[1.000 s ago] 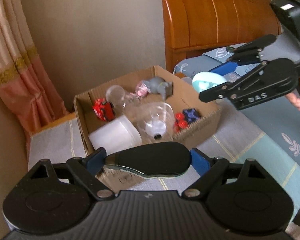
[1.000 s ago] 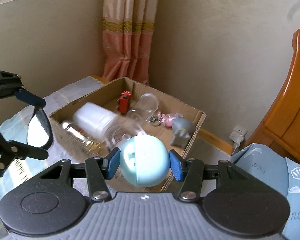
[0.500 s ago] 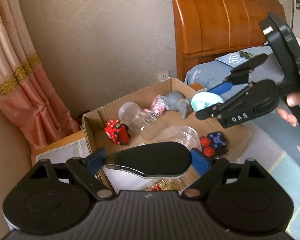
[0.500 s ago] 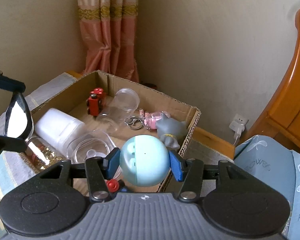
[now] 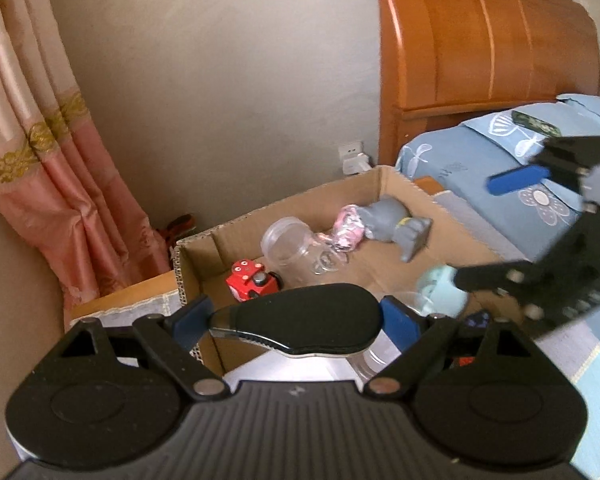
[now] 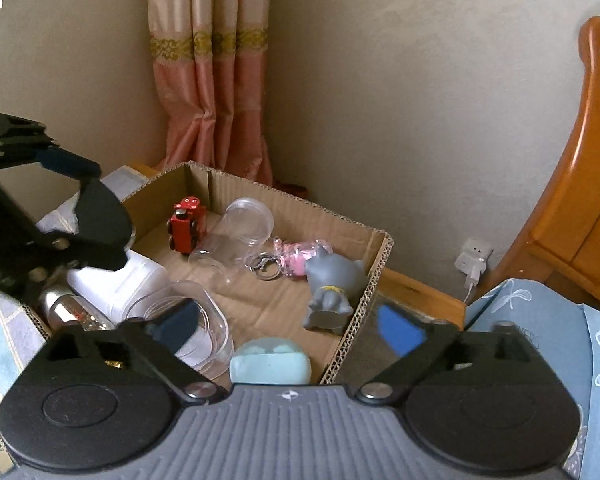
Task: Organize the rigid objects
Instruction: 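Carry the lid and blue case into the cardboard box and release both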
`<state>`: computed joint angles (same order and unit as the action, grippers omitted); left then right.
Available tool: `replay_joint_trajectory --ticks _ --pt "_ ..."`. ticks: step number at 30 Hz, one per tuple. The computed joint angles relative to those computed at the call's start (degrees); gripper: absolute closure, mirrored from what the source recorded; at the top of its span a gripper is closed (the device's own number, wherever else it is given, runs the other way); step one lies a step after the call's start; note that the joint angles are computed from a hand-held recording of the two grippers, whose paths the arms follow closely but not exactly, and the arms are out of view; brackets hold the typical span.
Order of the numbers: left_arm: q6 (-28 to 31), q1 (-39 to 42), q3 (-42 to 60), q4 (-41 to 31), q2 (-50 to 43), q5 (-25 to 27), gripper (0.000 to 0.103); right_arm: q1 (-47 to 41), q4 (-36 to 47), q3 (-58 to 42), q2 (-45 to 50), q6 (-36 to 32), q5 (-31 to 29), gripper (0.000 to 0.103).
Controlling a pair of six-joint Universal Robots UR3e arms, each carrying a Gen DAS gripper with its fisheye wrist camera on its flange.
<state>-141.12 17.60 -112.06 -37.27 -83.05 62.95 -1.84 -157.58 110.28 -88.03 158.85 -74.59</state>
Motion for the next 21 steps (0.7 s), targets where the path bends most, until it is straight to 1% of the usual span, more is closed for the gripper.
replay_joint_trajectory --ticks 5,7,11,13,16,21 --pt "-3.23 -1.55 3.19 1.39 -4.16 2.44 0.013 0.2 1.04 0.27 -1.77 0.99 -0.4 0.0" --pt "-4.77 -2.0 4.29 1.59 -5.46 3.32 0.011 0.08 1.25 0.7 -2.62 1.38 -0.33 0.0" --pt "-6.23 -1.1 4.92 0.26 -5.51 2.84 0.007 0.48 2.65 1.14 -3.88 1.47 -0.9 0.0" --pt "-5.89 -0.13 4.54 -1.52 -4.03 2.07 0.007 0.82 3.04 1.8 -4.99 1.47 -1.28 0.0" --pt "-4.68 1.32 2.21 -2.35 -0.46 0.9 0.007 1.06 4.1 2.84 -7.49 1.69 -1.15 0.0" --pt "-1.12 3.89 -0.54 -8.15 7.95 -1.13 0.007 2.84 8.28 2.52 -12.16 4.63 -3.06 0.0"
